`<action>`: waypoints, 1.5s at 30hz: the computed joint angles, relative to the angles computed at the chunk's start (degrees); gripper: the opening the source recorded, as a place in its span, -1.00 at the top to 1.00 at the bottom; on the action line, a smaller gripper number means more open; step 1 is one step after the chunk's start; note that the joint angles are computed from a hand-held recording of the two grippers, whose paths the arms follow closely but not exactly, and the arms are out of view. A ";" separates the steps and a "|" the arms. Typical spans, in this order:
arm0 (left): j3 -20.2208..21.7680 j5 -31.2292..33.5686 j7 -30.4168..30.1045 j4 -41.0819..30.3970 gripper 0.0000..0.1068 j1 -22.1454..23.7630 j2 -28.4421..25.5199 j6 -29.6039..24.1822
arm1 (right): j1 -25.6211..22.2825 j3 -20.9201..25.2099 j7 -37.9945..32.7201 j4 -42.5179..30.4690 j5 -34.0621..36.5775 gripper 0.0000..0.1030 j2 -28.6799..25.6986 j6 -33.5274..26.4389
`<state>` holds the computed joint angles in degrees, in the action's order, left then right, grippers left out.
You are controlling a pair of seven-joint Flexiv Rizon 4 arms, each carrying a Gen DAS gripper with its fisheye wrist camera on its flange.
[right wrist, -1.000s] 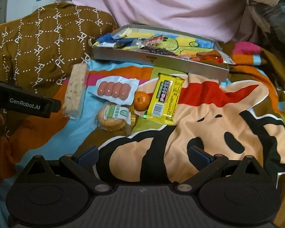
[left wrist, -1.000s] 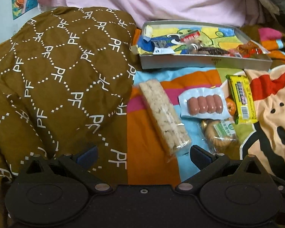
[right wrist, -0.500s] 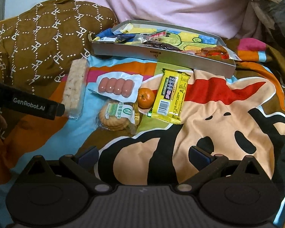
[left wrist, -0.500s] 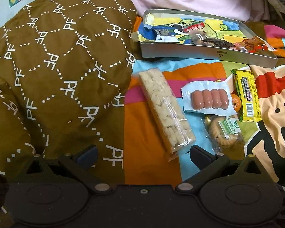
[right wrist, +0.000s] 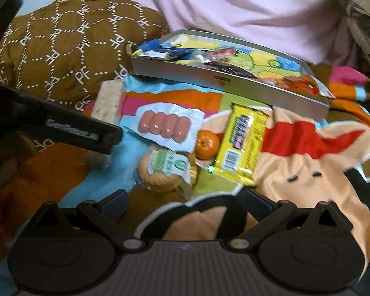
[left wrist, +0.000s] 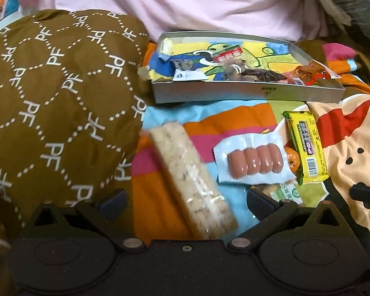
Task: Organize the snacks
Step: 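Move left gripper to white rice cake bar while right gripper moves to round biscuit pack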
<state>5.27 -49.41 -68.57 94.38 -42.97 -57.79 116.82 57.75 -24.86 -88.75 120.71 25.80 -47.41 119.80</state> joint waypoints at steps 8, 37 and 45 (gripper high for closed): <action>-4.28 9.04 -4.33 0.33 -0.91 6.12 0.51 -0.89 | -6.18 5.07 0.07 -4.32 -4.74 -0.98 0.01 -0.30; -15.20 31.30 -22.67 2.78 0.19 20.81 2.16 -3.90 | -12.20 10.17 6.92 -5.40 -12.18 -0.08 0.03 -2.61; -20.82 38.22 -26.69 3.90 0.32 26.21 2.77 -6.20 | -14.10 12.60 6.66 -3.78 -11.70 -0.03 0.81 0.32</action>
<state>-15.55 -11.19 -95.26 98.28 -16.76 -55.02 110.62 43.66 -12.26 -82.09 116.93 14.10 -46.60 120.12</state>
